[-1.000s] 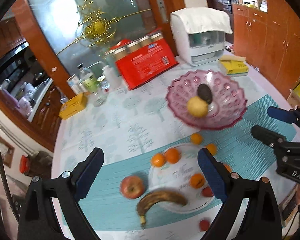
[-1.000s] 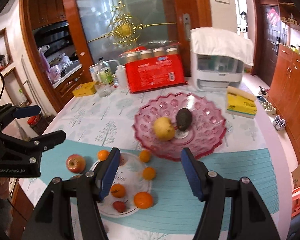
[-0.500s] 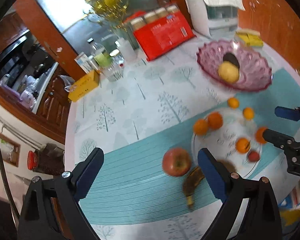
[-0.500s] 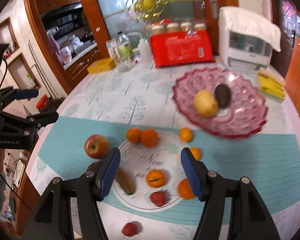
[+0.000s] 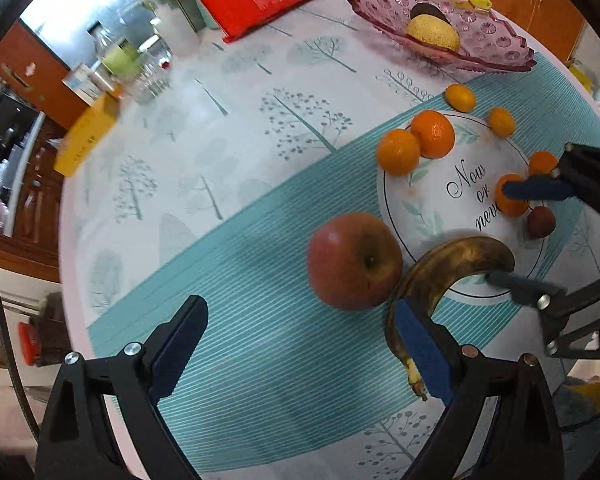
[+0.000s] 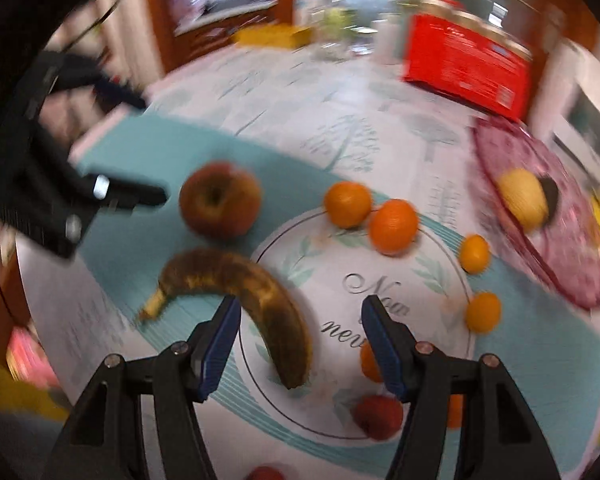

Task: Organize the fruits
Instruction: 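Grasp the red apple with the left gripper while the right gripper grasps the banana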

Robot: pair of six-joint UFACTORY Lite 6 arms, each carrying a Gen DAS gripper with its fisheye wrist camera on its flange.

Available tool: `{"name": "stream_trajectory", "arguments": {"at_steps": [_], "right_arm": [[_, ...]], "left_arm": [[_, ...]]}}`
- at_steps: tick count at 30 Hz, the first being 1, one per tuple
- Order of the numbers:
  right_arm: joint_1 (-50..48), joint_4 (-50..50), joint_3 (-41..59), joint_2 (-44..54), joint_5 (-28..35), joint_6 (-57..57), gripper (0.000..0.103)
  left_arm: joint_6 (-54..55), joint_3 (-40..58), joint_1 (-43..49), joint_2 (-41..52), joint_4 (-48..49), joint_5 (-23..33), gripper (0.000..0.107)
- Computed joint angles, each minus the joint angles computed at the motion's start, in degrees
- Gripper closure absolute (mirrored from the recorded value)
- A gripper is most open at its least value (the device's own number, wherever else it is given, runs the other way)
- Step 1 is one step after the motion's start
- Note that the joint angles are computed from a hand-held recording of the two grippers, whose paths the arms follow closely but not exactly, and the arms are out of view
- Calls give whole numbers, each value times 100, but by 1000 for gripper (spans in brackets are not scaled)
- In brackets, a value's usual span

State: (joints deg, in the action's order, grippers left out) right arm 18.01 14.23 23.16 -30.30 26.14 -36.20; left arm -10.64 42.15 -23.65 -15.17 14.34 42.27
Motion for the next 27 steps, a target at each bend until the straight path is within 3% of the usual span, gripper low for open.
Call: {"name": "stream_trajectory", "arguments": {"at_steps": [4, 15, 17, 18, 22, 27], "right_arm": [[261, -265, -30, 483, -318, -199, 40], [484, 821, 659, 2177, -693, -2012, 41], [470, 1258, 690, 2211, -575, -2585, 56], [466, 1261, 708, 2207, -469, -2644, 57], [646, 533, 449, 1777, -490, -1916, 68], [721, -780, -139, 596, -437, -387, 70]], "left_arm": [[439, 9, 239, 180, -454, -221, 13], [1180, 238, 668, 775, -1288, -469, 15], [1213, 295, 672, 880, -1376, -502, 15], [1189, 329, 652, 946, -1388, -520, 15], [1113, 420, 598, 1242, -1432, -640, 18], [1323, 535, 609, 1583, -1876, -789, 20]]}}
